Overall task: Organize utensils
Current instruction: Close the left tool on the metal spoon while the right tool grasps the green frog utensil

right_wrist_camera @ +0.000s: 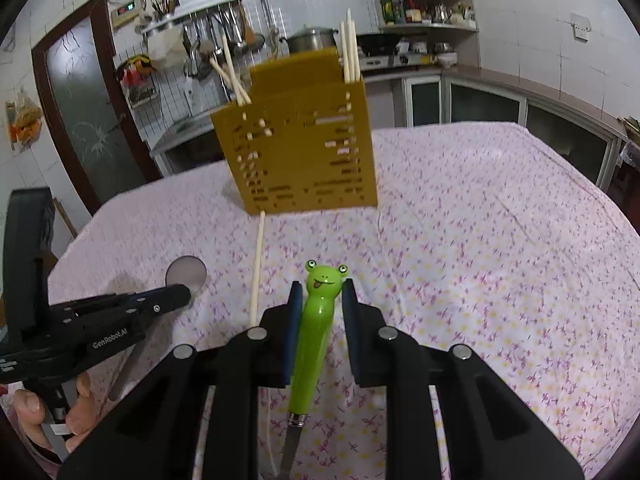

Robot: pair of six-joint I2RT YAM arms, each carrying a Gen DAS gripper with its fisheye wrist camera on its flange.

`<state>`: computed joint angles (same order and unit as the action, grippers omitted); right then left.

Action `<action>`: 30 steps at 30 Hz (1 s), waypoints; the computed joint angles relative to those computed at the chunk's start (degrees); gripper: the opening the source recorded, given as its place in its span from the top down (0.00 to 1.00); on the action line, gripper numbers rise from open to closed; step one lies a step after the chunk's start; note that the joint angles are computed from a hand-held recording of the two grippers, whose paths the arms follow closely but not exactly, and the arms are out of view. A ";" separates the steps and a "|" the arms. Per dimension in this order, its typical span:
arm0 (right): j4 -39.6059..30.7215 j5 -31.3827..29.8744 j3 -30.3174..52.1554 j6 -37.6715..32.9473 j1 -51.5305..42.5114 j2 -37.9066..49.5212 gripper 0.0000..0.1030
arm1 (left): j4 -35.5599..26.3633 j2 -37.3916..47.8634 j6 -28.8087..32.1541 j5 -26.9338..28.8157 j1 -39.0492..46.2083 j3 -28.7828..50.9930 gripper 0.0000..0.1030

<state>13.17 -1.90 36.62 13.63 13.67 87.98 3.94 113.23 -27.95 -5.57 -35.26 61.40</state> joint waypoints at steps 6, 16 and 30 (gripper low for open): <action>5.09 1.69 -3.40 -0.35 0.37 -4.33 0.81 | 7.57 -5.44 -1.06 0.65 0.37 -6.21 0.97; 10.17 3.63 -6.63 -1.83 0.76 -8.35 0.82 | 13.63 -9.51 -1.60 1.79 0.22 -10.74 0.97; 8.13 4.62 -5.18 -3.41 0.62 -9.46 0.82 | 6.82 -14.10 3.76 -14.48 -4.54 -8.62 0.97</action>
